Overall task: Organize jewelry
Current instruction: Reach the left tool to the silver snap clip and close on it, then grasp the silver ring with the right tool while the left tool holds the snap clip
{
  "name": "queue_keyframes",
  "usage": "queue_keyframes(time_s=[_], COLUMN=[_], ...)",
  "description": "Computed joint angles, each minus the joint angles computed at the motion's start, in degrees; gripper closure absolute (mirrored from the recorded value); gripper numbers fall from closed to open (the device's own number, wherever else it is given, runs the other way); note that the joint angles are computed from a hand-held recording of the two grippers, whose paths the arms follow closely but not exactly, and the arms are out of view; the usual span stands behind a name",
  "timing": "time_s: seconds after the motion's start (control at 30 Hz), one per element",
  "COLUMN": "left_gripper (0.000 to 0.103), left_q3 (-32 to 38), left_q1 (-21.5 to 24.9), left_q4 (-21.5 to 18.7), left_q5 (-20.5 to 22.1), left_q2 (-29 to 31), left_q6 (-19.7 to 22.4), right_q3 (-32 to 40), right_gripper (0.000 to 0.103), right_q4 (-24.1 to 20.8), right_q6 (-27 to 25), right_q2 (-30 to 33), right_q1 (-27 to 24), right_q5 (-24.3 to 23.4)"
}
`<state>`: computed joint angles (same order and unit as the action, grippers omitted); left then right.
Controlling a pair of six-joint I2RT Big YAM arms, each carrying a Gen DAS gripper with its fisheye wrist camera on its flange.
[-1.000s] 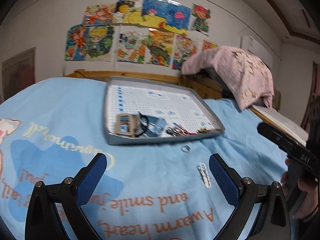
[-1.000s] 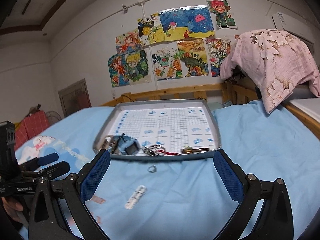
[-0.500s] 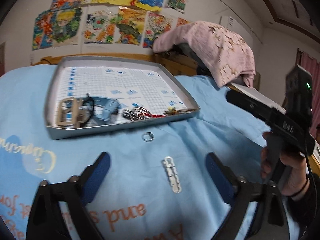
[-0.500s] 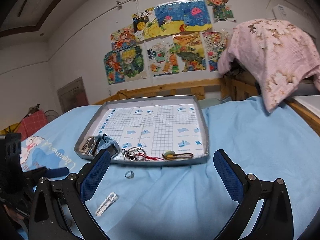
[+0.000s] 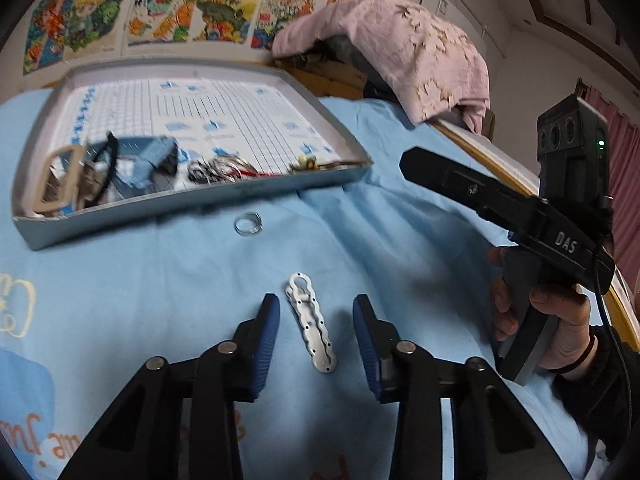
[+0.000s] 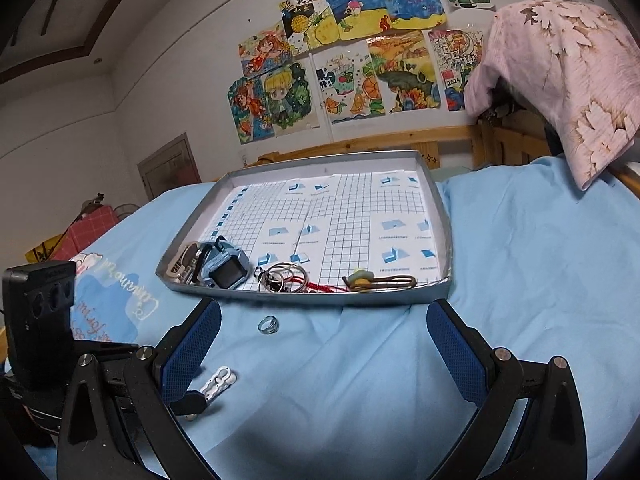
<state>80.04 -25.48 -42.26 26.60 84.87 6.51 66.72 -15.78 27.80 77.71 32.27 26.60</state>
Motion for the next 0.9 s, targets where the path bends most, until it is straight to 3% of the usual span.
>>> queue_keyframes(time_s=[0.13,0.43,0.63,0.7,0.77,0.9], left_gripper=[0.089,0.090,0.090,0.090,0.090,0.090], left_q3=[2.1,3.1,2.9,2.7,2.3,2.4], left_q1=[-0.1,0.8,2.1,2.6,2.9,3.4], left_q4=[-2.8,-0.9,2.3,3.5,4.6,5.6], left_q5=[-0.8,-2.0,-3.7,-3.3,-3.6,-4.0], left_q2=[2.0,3.8,4.2,4.3,4.2,4.6], left_q6=[-0.7,-6.0,-10.3,-11.4,-11.9,-13.3], right_q3=[0.5,1.9,4.2,5.8,7.3,10.1], right_gripper=[0.004,0.012,0.029,0.041,0.047,0.047], right_q4=[-0.3,-2.2,-4.7,-6.8,-8.3,-9.8], right_q6=[-0.1,1.6,2.1,2.2,2.1,1.2], right_q2=[0.8,2.9,5.5,6.9,8.4,10.6], right_q1=[0.1,-0.6,-1.3,-1.6,-2.0,-2.0], right_q5=[-0.8,-2.8,-5.8,-7.2,-9.0,-10.1])
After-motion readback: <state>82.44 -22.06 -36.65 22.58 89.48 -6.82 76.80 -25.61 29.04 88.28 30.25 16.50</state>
